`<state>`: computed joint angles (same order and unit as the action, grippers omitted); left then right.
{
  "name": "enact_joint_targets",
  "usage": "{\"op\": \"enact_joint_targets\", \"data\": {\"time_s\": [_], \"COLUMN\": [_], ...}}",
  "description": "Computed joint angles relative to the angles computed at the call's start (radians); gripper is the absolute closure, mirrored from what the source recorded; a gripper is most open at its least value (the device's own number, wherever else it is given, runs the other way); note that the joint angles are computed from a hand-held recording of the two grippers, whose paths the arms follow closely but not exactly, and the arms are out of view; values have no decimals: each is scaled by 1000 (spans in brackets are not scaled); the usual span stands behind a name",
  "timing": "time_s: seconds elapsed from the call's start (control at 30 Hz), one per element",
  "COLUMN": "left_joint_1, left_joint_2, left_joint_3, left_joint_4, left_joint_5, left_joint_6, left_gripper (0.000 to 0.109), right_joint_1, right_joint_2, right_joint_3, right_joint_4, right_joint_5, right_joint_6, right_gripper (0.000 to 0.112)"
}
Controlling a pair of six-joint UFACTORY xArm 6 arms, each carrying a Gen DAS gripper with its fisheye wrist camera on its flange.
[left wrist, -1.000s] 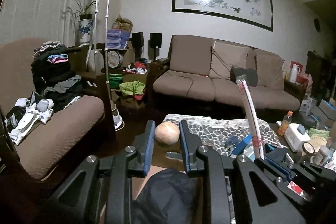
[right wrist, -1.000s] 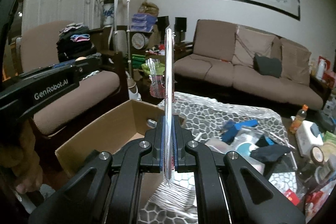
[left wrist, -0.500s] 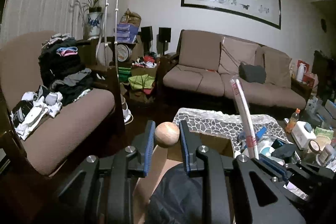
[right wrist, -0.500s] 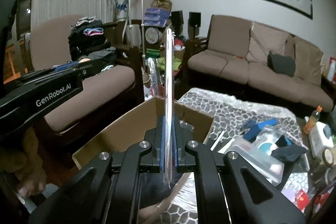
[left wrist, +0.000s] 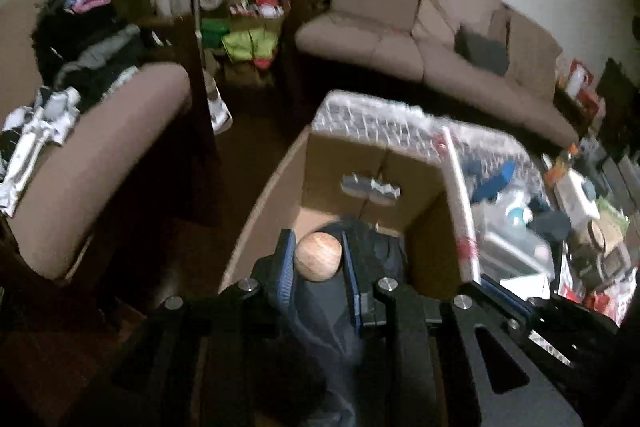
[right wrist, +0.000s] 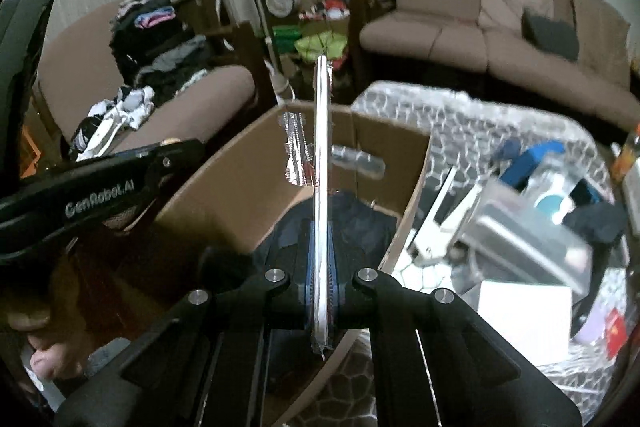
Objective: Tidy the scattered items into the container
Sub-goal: 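Lower the ball and straw into the box and open both grippers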
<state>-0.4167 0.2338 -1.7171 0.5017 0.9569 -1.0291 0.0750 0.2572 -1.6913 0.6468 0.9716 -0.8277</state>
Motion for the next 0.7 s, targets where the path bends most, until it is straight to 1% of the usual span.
{"op": "enact_joint_targets", "data": {"time_s": [0.1, 0.2, 0.3, 0.47, 0.57, 0.67, 0.7], "left_joint_1": [9, 16, 25, 31, 33, 41, 39], "left_joint_2": [30, 51, 66, 92, 122, 159, 172], "left_joint_3": [-16, -30, -42, -69, -104, -148, -164], "left_joint_4": [-72, -101, -122, -179, -220, -318, -318], "left_joint_5": [5, 27, 42, 78, 114, 164, 185], "left_joint_6": [54, 79, 104, 159, 200, 274, 278], "left_gripper": [85, 85, 85, 85, 85, 85, 85], "right_joint_1": [4, 6, 14, 4, -9, -23, -29], "right_joint_2": [48, 84, 101, 119, 123, 140, 149], "right_joint_3": [-46, -84, -95, -122, -139, -173, -190], "right_joint_4": [-14, -15, -42, -43, -45, -36, -35], "right_joint_5": [59, 115, 122, 153, 166, 176, 184], "right_joint_6": [27, 56, 73, 81, 83, 98, 104], "right_gripper": [106, 106, 106, 106, 102, 98, 97]}}
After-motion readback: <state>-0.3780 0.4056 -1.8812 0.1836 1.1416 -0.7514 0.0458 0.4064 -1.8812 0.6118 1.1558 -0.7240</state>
